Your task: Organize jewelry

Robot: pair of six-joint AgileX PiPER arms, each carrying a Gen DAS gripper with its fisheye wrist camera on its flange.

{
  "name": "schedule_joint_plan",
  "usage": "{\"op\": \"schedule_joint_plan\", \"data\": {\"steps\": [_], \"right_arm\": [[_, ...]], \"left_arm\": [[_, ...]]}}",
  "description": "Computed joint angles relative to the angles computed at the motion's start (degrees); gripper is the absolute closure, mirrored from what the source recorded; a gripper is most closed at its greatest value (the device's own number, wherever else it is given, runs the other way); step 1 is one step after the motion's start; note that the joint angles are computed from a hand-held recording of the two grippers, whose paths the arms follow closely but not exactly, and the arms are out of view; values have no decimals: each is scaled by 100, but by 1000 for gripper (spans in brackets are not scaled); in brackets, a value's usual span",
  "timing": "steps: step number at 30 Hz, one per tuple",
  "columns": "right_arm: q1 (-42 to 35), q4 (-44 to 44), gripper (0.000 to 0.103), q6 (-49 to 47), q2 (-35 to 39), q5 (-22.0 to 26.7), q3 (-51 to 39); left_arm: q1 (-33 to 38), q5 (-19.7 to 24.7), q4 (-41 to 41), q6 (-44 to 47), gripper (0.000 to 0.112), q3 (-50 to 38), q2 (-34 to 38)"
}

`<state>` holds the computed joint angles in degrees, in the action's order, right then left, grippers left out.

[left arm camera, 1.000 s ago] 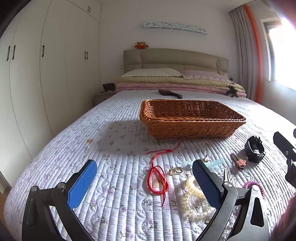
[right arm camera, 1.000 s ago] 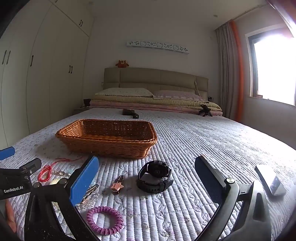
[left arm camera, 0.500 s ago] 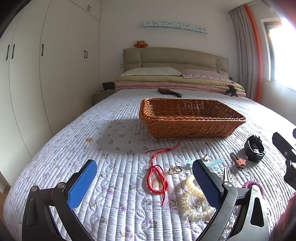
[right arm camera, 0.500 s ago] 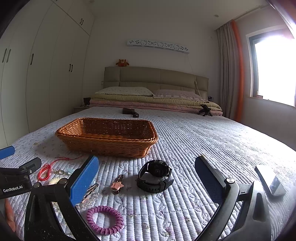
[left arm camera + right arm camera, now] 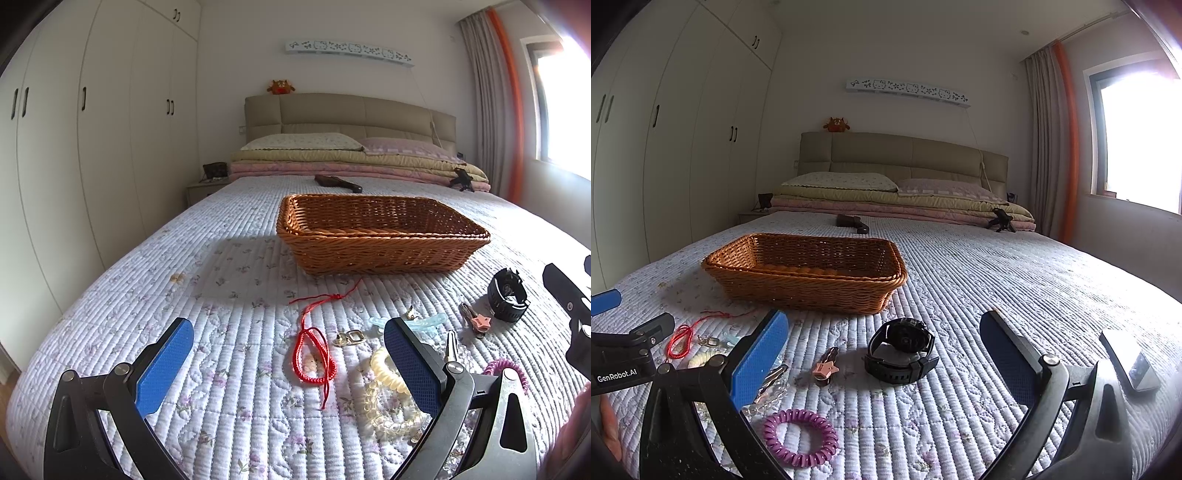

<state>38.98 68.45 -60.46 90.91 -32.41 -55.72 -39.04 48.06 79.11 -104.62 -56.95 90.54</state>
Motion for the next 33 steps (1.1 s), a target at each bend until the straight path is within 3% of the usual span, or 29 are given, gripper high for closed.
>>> {"op": "schedule_joint_plan", "data": {"steps": [28, 33], "right_arm": [[49, 53, 0, -10, 36, -72, -24], [-180, 730, 0, -682, 37, 334, -234]], "left_arm": [[8, -22, 52, -34, 10, 12, 4], [109, -196, -169, 163, 10, 12, -86]]}}
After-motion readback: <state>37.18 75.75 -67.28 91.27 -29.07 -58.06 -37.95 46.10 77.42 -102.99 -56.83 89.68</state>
